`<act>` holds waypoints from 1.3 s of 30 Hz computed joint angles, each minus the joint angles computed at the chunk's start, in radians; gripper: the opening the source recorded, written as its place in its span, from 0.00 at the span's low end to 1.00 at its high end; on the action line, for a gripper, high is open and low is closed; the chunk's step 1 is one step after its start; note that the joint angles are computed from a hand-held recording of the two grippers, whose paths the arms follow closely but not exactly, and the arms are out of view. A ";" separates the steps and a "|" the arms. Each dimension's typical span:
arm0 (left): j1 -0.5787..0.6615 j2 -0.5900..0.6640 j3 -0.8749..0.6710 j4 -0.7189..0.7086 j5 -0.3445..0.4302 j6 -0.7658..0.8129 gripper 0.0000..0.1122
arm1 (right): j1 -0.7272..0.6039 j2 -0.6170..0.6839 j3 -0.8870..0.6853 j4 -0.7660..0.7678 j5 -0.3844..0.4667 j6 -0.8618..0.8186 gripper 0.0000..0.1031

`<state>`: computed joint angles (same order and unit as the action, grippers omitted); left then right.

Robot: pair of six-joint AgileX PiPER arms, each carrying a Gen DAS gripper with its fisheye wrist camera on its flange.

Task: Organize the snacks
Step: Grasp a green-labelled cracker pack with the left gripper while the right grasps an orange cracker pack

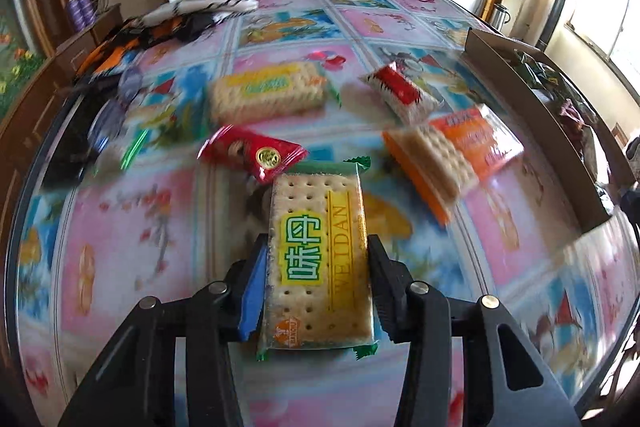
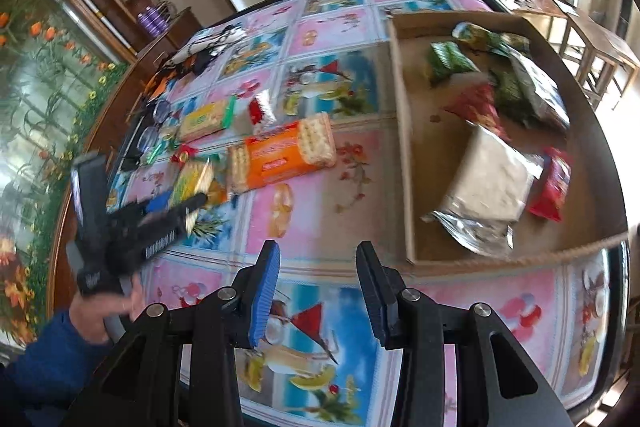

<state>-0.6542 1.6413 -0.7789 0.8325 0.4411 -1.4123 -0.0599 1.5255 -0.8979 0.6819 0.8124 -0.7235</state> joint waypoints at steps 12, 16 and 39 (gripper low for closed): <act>-0.112 -0.135 0.141 -0.014 0.073 -0.130 0.40 | 0.182 0.358 -0.472 -0.046 0.059 0.166 0.42; -0.128 -0.157 0.159 -0.036 0.086 -0.125 0.40 | 0.230 0.556 -0.702 -0.124 0.108 0.258 0.42; -0.052 -0.168 0.200 0.053 0.027 -0.087 0.40 | 0.389 0.386 -0.341 -0.278 -0.094 0.298 0.63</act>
